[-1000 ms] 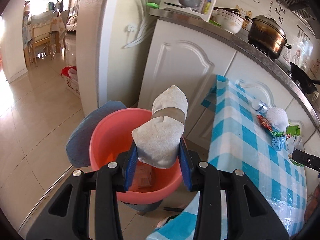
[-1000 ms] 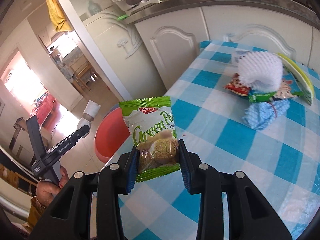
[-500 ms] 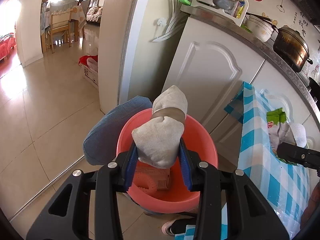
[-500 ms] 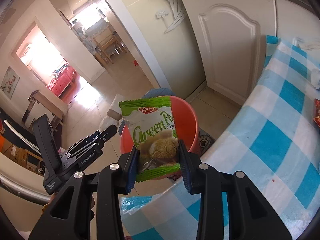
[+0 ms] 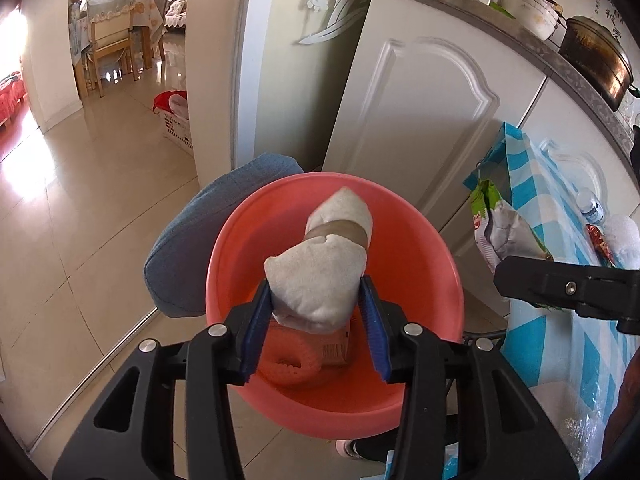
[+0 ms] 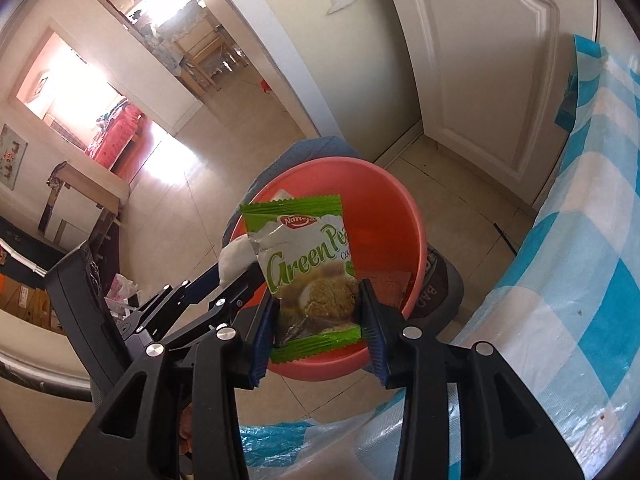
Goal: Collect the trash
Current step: 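Open both grippers to drop the cloth and snack packet into the bucket, then move both open tools back over the remaining trash on the table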
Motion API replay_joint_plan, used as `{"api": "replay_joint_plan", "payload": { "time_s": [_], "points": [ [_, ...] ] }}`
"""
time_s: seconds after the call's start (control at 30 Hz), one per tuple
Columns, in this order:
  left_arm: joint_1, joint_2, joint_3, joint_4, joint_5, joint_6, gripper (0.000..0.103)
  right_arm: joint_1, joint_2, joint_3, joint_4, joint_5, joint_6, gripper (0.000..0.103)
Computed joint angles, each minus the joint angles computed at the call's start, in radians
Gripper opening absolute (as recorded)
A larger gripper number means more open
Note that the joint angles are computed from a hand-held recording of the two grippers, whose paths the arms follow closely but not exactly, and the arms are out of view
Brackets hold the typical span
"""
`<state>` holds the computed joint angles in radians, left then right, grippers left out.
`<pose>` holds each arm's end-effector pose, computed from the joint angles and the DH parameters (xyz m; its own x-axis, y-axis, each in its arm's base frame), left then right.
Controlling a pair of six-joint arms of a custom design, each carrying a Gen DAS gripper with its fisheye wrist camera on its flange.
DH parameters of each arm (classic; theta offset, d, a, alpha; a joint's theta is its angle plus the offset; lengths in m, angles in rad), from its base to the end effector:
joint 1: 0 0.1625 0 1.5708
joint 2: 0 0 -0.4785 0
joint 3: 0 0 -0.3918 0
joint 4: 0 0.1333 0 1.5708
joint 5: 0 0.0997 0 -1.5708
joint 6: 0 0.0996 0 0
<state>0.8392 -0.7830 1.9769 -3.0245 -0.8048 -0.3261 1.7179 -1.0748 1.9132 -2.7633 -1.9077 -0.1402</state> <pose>-0.2490 -0.5803 0.0920 -0.8275 0.1002 -0.5524 0.4017 0.7930 -0.4580 0.1896 -0.5944 0.2384 -0.9219 -0.1544 0.3555 -0.2689 0.9152 -0.3000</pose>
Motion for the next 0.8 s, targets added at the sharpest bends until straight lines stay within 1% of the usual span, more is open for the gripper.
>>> {"api": "replay_joint_plan", "payload": {
  "time_s": [0.03, 0.07, 0.13, 0.2, 0.23, 0.3, 0.33, 0.37, 0.4, 0.47, 0.6, 0.63, 0.8],
  "points": [
    [0.000, 0.001, 0.000, 0.002, 0.003, -0.001, 0.052, 0.000, -0.002, 0.003, -0.008, 0.001, 0.006, 0.044],
    [0.000, 0.002, 0.001, 0.004, 0.008, -0.005, 0.061, 0.001, 0.001, -0.002, -0.013, 0.001, 0.009, 0.045],
    [-0.003, 0.000, 0.005, 0.000, 0.013, -0.003, 0.066, 0.000, -0.001, 0.003, -0.026, 0.013, 0.012, 0.049],
    [-0.013, -0.003, 0.011, 0.000, 0.048, -0.016, 0.077, -0.002, -0.013, 0.017, -0.050, 0.022, 0.017, 0.055],
    [-0.017, -0.006, 0.018, -0.014, 0.061, -0.016, 0.084, -0.001, -0.014, 0.020, -0.065, 0.023, 0.018, 0.059],
    [-0.023, -0.016, 0.029, -0.030, 0.074, -0.015, 0.085, 0.002, -0.033, 0.045, -0.106, 0.021, 0.014, 0.065],
    [-0.024, -0.020, 0.031, -0.027, 0.081, -0.021, 0.088, 0.004, -0.044, 0.059, -0.130, 0.020, 0.012, 0.072],
    [-0.026, -0.025, 0.032, -0.023, 0.086, -0.027, 0.092, 0.004, -0.053, 0.073, -0.153, 0.022, 0.010, 0.076],
    [-0.028, -0.031, 0.036, -0.021, 0.089, -0.037, 0.092, 0.004, -0.065, 0.092, -0.184, 0.024, 0.005, 0.081],
    [-0.027, -0.037, 0.034, -0.019, 0.083, -0.045, 0.093, 0.007, -0.086, 0.128, -0.241, 0.012, -0.007, 0.082],
    [-0.027, -0.056, 0.035, 0.026, 0.059, -0.078, 0.096, 0.011, -0.129, 0.197, -0.334, -0.010, -0.039, 0.085],
    [-0.028, -0.061, 0.040, 0.027, 0.053, -0.082, 0.096, 0.010, -0.140, 0.213, -0.351, -0.012, -0.047, 0.087],
    [-0.040, -0.074, 0.049, 0.045, 0.021, -0.107, 0.096, 0.018, -0.185, 0.285, -0.426, -0.057, -0.075, 0.088]
  ]
}}
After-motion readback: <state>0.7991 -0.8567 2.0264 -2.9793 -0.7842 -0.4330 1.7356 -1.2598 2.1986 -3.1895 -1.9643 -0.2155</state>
